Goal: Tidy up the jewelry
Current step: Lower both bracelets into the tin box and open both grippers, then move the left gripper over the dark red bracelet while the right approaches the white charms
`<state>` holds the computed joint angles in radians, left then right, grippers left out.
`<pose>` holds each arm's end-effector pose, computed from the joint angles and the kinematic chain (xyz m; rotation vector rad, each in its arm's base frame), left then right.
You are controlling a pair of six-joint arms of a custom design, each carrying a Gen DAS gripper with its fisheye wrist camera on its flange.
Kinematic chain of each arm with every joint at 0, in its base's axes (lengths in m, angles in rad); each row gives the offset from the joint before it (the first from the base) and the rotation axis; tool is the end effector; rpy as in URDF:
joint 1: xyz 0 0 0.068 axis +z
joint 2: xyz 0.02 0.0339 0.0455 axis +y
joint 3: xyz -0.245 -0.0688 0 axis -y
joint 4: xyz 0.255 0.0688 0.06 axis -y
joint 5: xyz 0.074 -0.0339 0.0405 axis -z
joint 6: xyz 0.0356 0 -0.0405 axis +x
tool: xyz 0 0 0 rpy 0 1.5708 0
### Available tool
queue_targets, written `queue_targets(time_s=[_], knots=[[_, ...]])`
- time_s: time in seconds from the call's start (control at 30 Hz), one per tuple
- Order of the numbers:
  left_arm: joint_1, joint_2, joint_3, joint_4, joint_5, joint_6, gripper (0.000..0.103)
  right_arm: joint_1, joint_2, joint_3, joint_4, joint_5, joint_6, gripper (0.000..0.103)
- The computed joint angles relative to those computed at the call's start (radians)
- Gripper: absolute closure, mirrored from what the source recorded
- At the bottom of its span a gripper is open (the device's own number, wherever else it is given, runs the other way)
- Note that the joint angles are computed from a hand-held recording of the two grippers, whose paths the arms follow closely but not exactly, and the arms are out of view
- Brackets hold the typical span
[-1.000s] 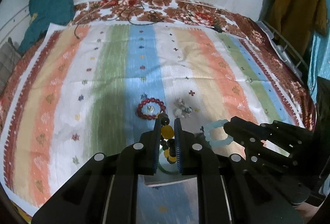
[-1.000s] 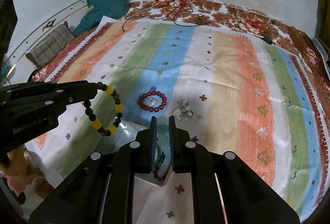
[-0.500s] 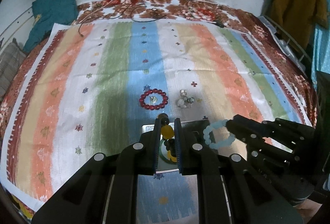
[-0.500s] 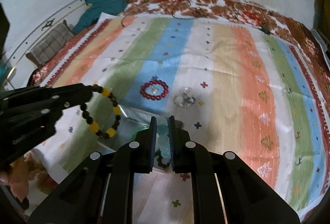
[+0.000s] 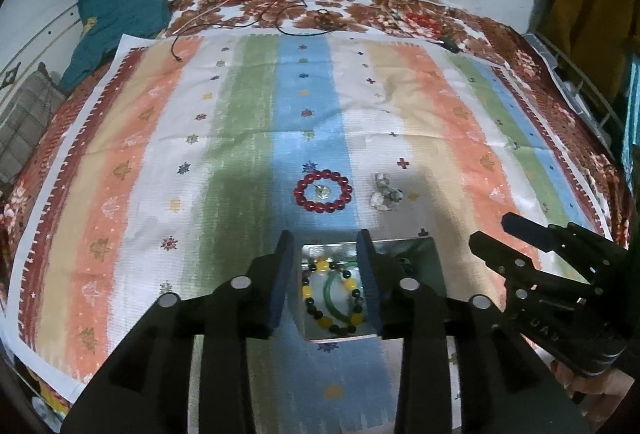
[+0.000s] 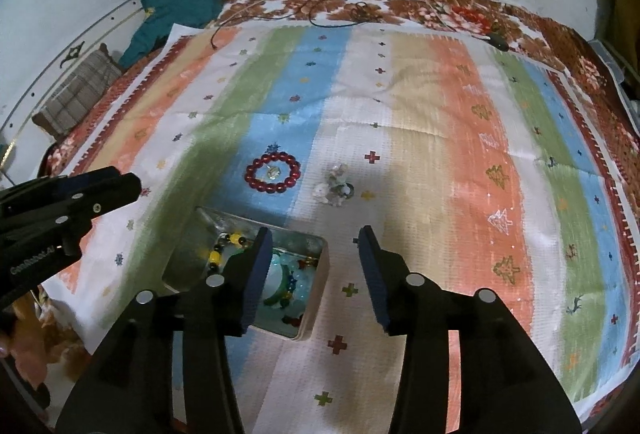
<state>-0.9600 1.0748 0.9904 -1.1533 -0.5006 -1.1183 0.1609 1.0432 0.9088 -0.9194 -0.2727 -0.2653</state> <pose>0.1270 -0.1515 0.2678 -0.3104 2.5297 -0.0389 0.2067 0.0433 0.2563 -0.6408 2.5161 0.3197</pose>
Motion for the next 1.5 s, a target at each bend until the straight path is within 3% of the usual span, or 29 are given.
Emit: queue_targets(time_s=[0.13, 0.33, 0.67, 0.83, 1.5], knots=[[0.033, -0.009, -0.011, 0.011, 0.007, 0.018, 0.055, 0.007, 0.038, 0.008, 0.022, 0.028, 0.007, 0.048], [0.08, 0.015, -0.017, 0.033, 0.028, 0.064, 0.047, 0.031, 0.088, 0.02, 0.046, 0.048, 0.012, 0.04], [0.2, 0.003, -0.055, 0.112, 0.084, 0.161, 0.041, 0.043, 0.156, 0.042, 0.088, 0.077, 0.008, 0.039], [0.239, 0.008, -0.072, 0.138, 0.095, 0.215, 0.033, 0.05, 0.159, 0.033, 0.117, 0.104, -0.006, 0.036], [0.412, 0.18, -0.091, 0.307, 0.213, 0.372, 0.032, 0.099, 0.377, 0.088, 0.247, 0.153, 0.031, 0.034]])
